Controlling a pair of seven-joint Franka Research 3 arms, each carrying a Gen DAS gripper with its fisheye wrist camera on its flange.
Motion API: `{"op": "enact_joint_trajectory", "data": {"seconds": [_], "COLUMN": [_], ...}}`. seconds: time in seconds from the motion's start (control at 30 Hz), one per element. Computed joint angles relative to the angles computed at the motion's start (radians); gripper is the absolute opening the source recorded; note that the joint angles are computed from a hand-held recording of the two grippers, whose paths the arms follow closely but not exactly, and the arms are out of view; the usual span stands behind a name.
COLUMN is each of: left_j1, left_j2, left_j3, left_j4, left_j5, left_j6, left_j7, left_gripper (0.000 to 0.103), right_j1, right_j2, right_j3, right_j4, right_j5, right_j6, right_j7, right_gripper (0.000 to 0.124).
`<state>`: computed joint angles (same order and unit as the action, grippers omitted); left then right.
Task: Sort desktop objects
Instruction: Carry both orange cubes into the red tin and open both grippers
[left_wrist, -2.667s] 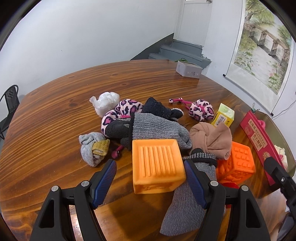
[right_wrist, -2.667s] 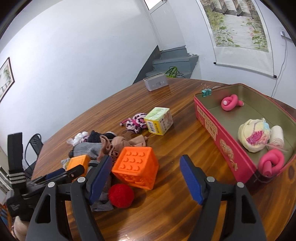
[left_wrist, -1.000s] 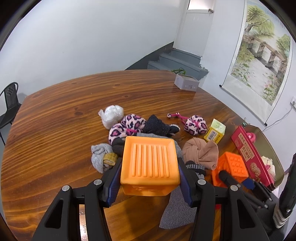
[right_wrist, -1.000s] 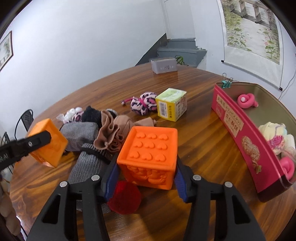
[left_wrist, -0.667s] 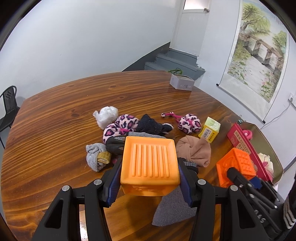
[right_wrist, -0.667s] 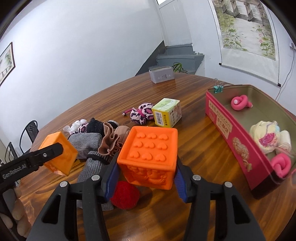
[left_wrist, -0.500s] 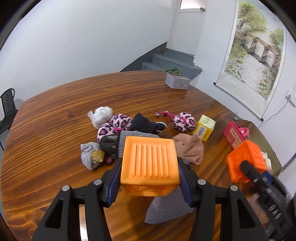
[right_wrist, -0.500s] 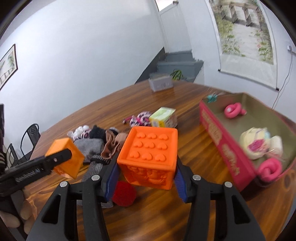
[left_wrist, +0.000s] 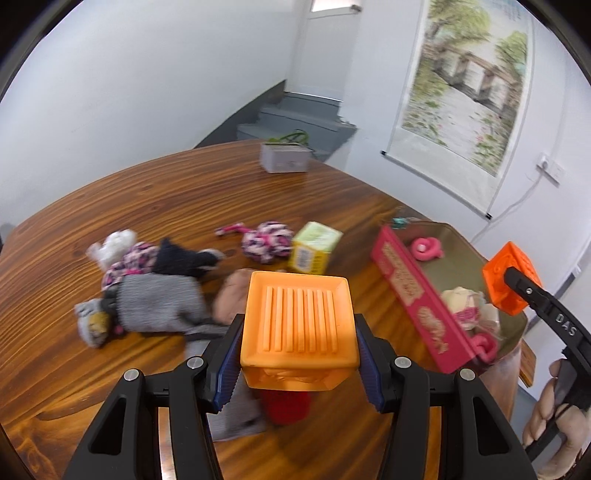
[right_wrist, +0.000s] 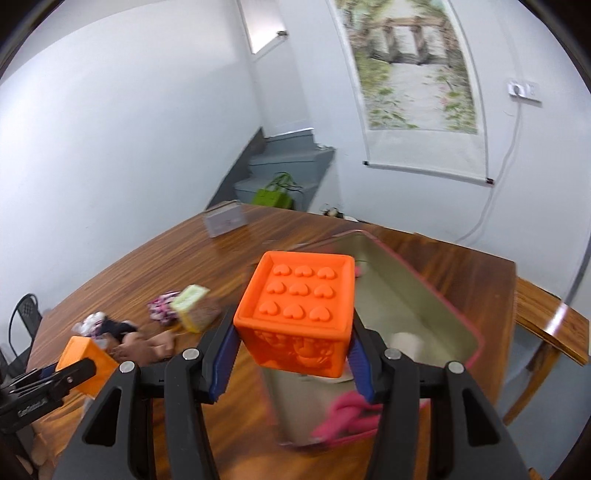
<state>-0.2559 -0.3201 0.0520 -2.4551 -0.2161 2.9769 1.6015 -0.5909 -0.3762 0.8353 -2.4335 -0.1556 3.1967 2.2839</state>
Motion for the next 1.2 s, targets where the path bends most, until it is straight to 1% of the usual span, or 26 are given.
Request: {"op": "enact_joint_trajectory", "data": {"seconds": [0.2, 0.27, 0.33, 0.4, 0.6, 0.7, 0.83, 0.97, 1.07, 1.1, 1.17, 1.2], "left_j1": [-0.020, -0.030, -0.034, -0.019, 0.019, 0.034, 0.057, 0.079, 0.085, 0.090, 0.097, 0.101], "left_j2": [0.070, 0.104, 0.134, 0.177, 0.285, 0.330, 0.384, 0.432, 0.457, 0.463, 0.464, 0.462], "left_j3": [-0.053, -0.069, -0.084, -0.119, -0.199, -0.229, -0.263, -0.293, -0.304, -0.312, -0.319, -0.323], "left_j4": [0.087, 0.130, 0.165, 0.216, 0.340, 0.391, 0.455, 0.514, 0.539, 0.547, 0.549, 0.544], "left_j5": [0.002, -0.007, -0.022, -0.001, 0.042, 0.049, 0.032, 0.021, 0.047, 0.043, 0.041, 0.034], "left_j6": [-0.010, -0.015, -0.011, -0.015, -0.040, -0.045, -0.058, -0.082, -0.083, -0.089, -0.095, -0.092], "left_j7": [-0.016, -0.011, 0.000, -0.021, -0.050, -0.047, -0.029, -0.011, -0.022, -0.015, -0.016, -0.011], "left_gripper": [0.057, 0.057, 0.057, 0.057, 0.057, 0.057, 0.057, 0.057, 0.058, 0.058, 0.064, 0.064], "right_j1": [0.072, 0.080, 0.106, 0.149, 0.277, 0.299, 0.362, 0.416, 0.428, 0.442, 0.453, 0.448], "right_j2": [0.055, 0.077, 0.092, 0.115, 0.168, 0.188, 0.216, 0.239, 0.249, 0.254, 0.262, 0.262], "right_j3": [-0.114, -0.136, -0.174, -0.226, -0.378, -0.415, -0.490, -0.550, -0.568, -0.582, -0.599, -0.600], "right_j4": [0.004, 0.014, 0.016, 0.028, 0.061, 0.076, 0.090, 0.108, 0.121, 0.126, 0.132, 0.132], "right_j5": [-0.016, -0.039, -0.055, -0.064, -0.094, -0.132, -0.152, -0.185, -0.241, -0.245, -0.272, -0.303], "right_j6": [-0.017, -0.016, -0.014, -0.019, -0.045, -0.054, -0.057, -0.063, -0.074, -0.080, -0.079, -0.076], "right_j7": [-0.045, -0.054, -0.069, -0.093, -0.132, -0.118, -0.110, -0.093, -0.045, -0.041, -0.009, 0.024], "right_gripper": [0.057, 0.057, 0.057, 0.057, 0.057, 0.057, 0.057, 0.058, 0.059, 0.060, 0.060, 0.060]}}
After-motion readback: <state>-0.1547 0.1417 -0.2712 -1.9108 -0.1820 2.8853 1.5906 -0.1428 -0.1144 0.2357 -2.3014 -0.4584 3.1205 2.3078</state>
